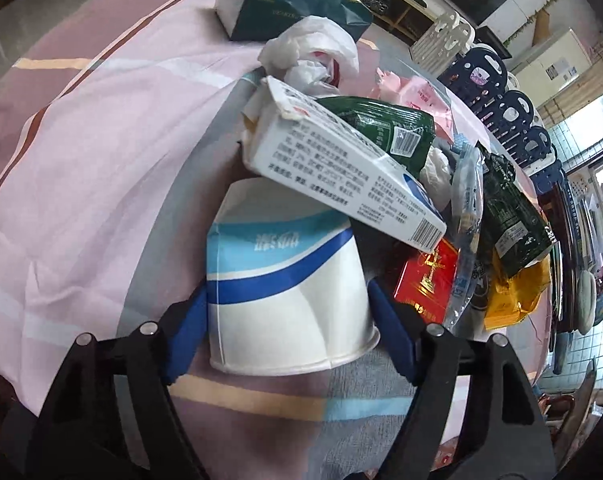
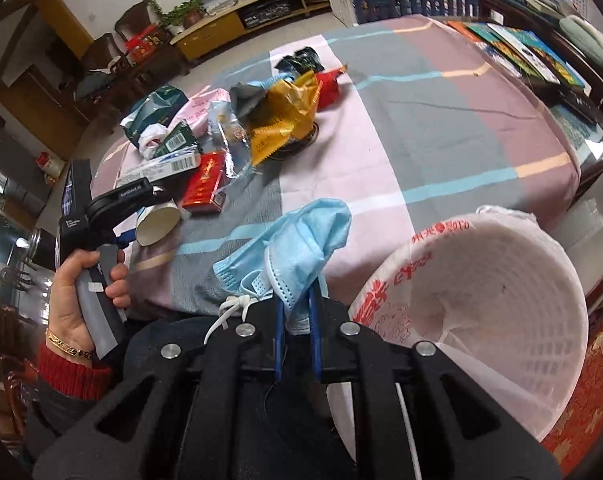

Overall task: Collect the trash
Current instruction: 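Drop the mask in the basket with the right gripper while the left carries the cup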

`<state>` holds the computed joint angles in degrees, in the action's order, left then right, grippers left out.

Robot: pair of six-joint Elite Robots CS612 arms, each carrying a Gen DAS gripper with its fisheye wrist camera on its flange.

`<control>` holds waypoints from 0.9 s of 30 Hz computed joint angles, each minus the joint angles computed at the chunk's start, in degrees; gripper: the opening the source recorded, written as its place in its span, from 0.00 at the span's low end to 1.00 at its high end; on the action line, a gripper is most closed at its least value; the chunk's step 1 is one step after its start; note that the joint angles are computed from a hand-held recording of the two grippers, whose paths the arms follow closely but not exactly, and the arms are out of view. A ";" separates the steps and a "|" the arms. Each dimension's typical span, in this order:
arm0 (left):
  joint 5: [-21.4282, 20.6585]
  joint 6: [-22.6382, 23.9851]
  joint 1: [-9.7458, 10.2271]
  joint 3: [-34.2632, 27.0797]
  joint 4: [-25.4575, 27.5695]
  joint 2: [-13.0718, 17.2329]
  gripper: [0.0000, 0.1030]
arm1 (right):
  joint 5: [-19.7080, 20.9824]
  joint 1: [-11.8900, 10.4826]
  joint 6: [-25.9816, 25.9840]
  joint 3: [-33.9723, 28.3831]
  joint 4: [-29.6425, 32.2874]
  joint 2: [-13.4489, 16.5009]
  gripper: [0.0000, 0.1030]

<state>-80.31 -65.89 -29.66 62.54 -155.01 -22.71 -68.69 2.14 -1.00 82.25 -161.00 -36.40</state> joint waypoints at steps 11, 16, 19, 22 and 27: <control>15.28 -5.70 -4.11 17.23 -7.73 -11.96 0.69 | 1.38 -2.53 0.64 5.49 -8.79 -2.75 0.11; 20.97 2.51 -7.82 18.76 -11.89 -15.73 0.69 | -2.42 -4.11 -1.02 9.38 -14.57 -5.35 0.11; 20.55 10.57 -9.98 17.25 -15.65 -15.93 0.69 | -4.48 -5.22 -1.37 11.46 -16.08 -6.74 0.11; 14.96 18.14 -11.71 14.50 -18.12 -14.70 0.69 | -8.06 -5.73 -3.24 12.38 -14.44 -7.62 0.11; 3.93 26.72 -13.41 7.79 -14.50 -10.60 0.69 | -11.94 -6.51 -2.47 11.93 -10.73 -7.23 0.12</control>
